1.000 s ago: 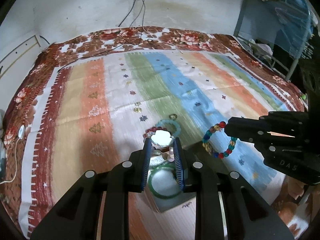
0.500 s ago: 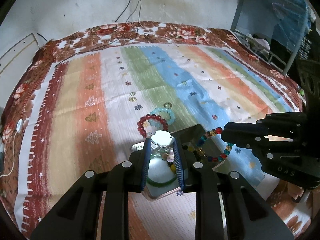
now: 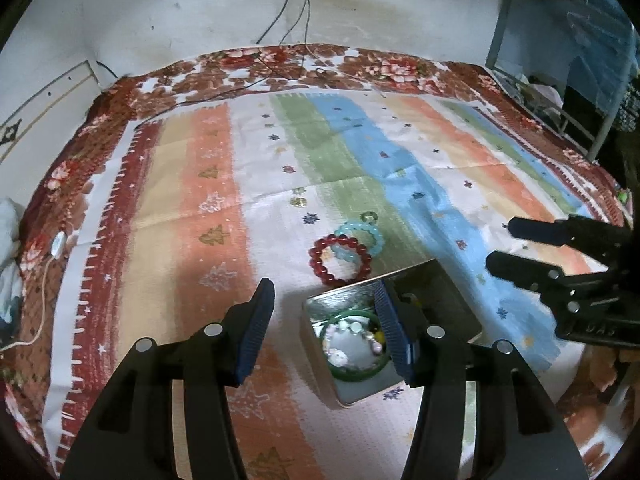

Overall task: Organize jewelry
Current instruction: 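Open both tools to drop the bracelets into the metal tin, then move both tools toward the red and light blue bead bracelets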

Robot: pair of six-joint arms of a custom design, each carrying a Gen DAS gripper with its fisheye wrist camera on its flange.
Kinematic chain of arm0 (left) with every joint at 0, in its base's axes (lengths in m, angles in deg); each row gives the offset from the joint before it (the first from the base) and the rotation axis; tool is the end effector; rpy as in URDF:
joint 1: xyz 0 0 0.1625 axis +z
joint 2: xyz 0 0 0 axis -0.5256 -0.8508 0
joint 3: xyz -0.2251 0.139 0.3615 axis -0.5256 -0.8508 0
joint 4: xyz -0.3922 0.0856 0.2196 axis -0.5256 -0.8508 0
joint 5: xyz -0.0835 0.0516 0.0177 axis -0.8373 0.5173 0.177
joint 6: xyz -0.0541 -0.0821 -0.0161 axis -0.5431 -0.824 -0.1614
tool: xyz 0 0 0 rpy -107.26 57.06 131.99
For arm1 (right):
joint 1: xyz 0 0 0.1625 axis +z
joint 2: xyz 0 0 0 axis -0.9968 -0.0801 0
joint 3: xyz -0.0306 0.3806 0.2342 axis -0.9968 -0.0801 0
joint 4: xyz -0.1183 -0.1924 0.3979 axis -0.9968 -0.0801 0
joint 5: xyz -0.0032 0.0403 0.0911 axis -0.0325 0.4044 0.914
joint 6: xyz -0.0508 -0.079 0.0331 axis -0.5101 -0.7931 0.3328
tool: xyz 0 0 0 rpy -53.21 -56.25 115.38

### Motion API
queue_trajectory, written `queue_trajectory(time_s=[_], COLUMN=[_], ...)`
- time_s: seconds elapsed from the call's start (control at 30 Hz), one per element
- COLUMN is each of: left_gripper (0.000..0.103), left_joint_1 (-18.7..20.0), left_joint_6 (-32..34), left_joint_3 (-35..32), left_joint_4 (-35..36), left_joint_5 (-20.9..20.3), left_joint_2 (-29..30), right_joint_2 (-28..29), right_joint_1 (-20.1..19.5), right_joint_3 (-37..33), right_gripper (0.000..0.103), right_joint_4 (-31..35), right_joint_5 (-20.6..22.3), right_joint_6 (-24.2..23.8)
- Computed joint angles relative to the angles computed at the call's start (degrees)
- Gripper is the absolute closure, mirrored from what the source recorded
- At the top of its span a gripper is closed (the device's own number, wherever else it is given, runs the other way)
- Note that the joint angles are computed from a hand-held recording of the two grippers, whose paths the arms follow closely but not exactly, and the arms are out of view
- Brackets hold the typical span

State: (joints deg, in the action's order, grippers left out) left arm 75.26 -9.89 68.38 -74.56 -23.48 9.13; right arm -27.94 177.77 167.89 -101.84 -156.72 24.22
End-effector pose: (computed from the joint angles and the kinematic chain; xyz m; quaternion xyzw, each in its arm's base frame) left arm -0.3728 -0.6538 0.1141 0.0856 0.8730 -0.3425 0.3364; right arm 0.1444 -0.7516 0.3216 0.4183 -0.8704 0.1771 0.1897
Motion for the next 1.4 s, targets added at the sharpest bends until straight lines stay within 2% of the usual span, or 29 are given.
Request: queue_trajectory(time_s=[0.23, 0.5, 0.6, 0.77, 1.03, 1.4], left_gripper=[0.05, 0.042, 0.042, 0.038, 0.038, 0.038], left_joint_1=[1.2, 3.3, 4.2, 5.0, 6.8, 9.7], left_joint_6=[-1.1, -0.9, -1.4, -1.0, 1.8, 2.8], left_joint_3=[-1.5, -4.5, -5.9, -7.3, -11.7, -16.7], left_joint_4=[2.7, 4.4, 6.4, 8.3, 10.8, 14.0], left_joint_5=[-0.2, 0.1, -0.4, -0.5, -0.5, -2.2], left_joint_2=[0.3, 1.4, 1.8, 2.5, 4.9, 7.4], right_joint_2=[2.6, 5.4, 6.7, 8.4, 11.8, 17.9], right_joint_1=[-0.2, 0.0, 0.1, 0.1, 0.1, -0.3], right_joint_3=[-2.7, -6.1, -7.6, -9.8, -13.7, -22.2], right_gripper=[0.042, 0.036, 0.028, 0.027, 0.026, 0.027], right_joint_4=[-2.3, -1.1, -0.7, 0.4, 1.6, 7.7], right_joint_5=[-2.3, -3.6, -4.3, -4.9, -6.3, -8.6], right_joint_6=[1.1, 1.4, 1.8, 2.5, 0.9, 0.5])
